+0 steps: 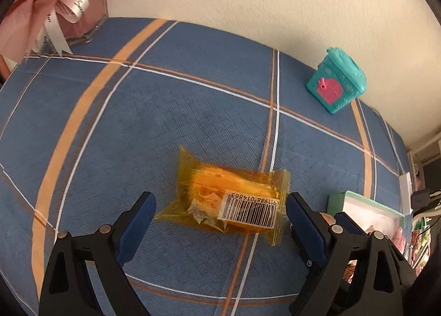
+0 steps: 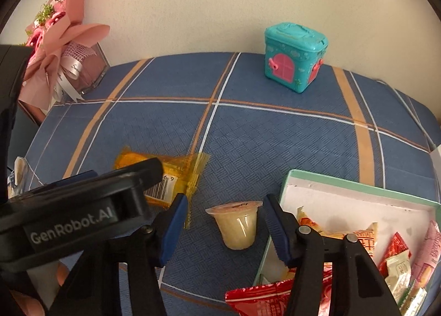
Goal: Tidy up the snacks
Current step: 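Grasp the yellow bread pack with the left tool while the right tool grasps the pudding cup, then carry the bread pack and pudding cup over the white tray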
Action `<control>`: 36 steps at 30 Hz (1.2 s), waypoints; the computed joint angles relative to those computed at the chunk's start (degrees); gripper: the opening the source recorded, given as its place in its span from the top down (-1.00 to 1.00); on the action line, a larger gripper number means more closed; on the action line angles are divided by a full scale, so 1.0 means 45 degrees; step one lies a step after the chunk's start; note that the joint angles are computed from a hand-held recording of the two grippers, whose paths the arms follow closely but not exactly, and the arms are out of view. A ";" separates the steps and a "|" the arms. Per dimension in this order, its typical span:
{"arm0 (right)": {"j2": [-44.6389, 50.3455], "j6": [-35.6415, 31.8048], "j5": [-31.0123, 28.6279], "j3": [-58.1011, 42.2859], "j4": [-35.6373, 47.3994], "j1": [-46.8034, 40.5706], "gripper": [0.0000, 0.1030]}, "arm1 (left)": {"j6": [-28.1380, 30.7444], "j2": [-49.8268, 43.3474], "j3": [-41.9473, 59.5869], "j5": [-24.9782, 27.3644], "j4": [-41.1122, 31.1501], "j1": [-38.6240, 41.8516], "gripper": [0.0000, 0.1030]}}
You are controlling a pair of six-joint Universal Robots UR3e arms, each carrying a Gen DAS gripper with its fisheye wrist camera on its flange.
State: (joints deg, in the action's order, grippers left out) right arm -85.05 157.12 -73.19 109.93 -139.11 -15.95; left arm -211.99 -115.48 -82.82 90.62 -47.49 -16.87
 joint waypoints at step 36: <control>0.0528 -0.0219 0.0216 0.0181 -0.0228 -0.0053 0.12 | -0.0368 0.0171 -0.1534 -0.0723 0.1684 0.0656 -0.47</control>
State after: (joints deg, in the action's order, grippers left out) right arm -82.68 156.13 -72.22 110.75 -140.14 -16.18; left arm -213.65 -114.71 -89.72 87.36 -39.91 -13.92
